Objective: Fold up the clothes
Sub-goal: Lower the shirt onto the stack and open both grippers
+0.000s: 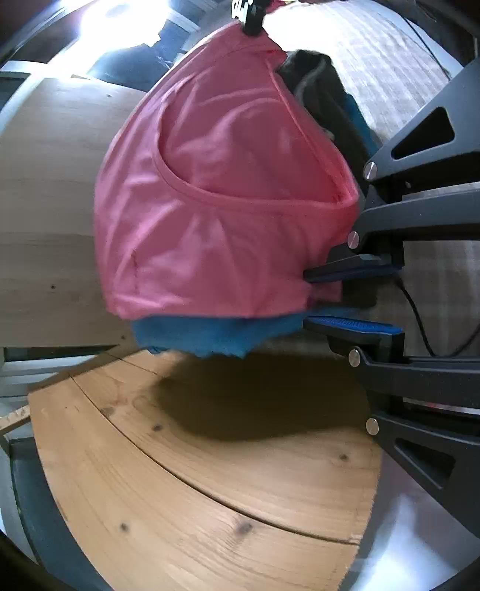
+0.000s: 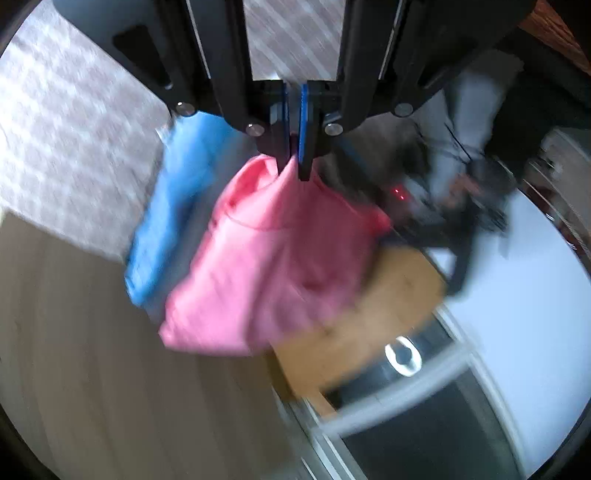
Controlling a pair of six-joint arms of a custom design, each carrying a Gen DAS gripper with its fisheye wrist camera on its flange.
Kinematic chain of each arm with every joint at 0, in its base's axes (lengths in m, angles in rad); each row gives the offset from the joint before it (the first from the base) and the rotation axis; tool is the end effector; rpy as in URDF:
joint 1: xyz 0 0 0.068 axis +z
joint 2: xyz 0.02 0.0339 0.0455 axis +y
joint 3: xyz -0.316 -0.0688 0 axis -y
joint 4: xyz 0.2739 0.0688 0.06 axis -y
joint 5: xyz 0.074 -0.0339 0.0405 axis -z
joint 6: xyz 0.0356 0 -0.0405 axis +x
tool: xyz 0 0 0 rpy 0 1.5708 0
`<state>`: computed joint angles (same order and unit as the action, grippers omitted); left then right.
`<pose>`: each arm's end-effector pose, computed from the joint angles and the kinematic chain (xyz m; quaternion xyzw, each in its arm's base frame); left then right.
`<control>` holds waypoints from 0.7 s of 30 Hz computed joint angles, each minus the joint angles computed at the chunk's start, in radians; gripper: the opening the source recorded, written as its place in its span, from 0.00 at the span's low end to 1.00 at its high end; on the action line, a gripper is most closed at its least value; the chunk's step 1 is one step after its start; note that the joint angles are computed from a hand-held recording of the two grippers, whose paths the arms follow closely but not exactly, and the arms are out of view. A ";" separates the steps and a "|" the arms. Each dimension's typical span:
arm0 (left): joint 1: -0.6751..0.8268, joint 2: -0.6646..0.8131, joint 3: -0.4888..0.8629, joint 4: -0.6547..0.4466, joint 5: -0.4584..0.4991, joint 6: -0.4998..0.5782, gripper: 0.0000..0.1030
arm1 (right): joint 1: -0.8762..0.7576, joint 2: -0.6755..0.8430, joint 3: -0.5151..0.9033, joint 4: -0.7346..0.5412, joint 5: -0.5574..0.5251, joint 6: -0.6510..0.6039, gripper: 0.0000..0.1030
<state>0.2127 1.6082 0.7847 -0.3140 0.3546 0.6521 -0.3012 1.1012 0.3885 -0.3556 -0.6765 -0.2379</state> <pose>0.3028 0.0527 0.1717 0.2465 0.9299 -0.0677 0.2643 0.1713 -0.0299 0.1724 -0.0535 0.9159 0.2474 0.3116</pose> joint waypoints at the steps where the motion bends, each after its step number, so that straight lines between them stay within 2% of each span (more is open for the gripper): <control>1: -0.001 -0.007 -0.005 0.006 -0.015 0.004 0.18 | -0.009 0.024 0.006 -0.013 0.036 -0.001 0.08; 4: 0.010 -0.045 -0.001 -0.011 -0.011 -0.001 0.18 | -0.101 -0.009 0.029 -0.059 0.038 -0.017 0.19; 7: -0.020 -0.076 0.031 -0.021 0.042 -0.045 0.19 | -0.134 -0.081 0.070 -0.059 -0.005 -0.010 0.19; 10: -0.075 -0.084 0.067 -0.001 0.064 -0.095 0.26 | -0.012 -0.088 0.115 0.037 0.072 0.054 0.19; 14: -0.186 0.023 0.184 0.048 0.046 -0.214 0.27 | 0.130 0.094 0.196 0.209 0.173 0.147 0.27; 16: -0.200 0.062 0.195 0.048 0.044 -0.214 0.30 | 0.158 0.199 0.232 0.269 0.215 0.151 0.33; 19: -0.238 0.162 0.250 0.036 -0.018 -0.216 0.38 | 0.167 0.346 0.283 0.286 0.260 0.140 0.33; 21: -0.221 0.158 0.263 0.026 0.006 -0.241 0.40 | 0.136 0.344 0.286 0.277 0.235 0.154 0.33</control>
<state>-0.0080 1.7662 1.0480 -0.2875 0.3605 0.4115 -0.1655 1.4447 0.6740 -0.0786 -0.4416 -0.0840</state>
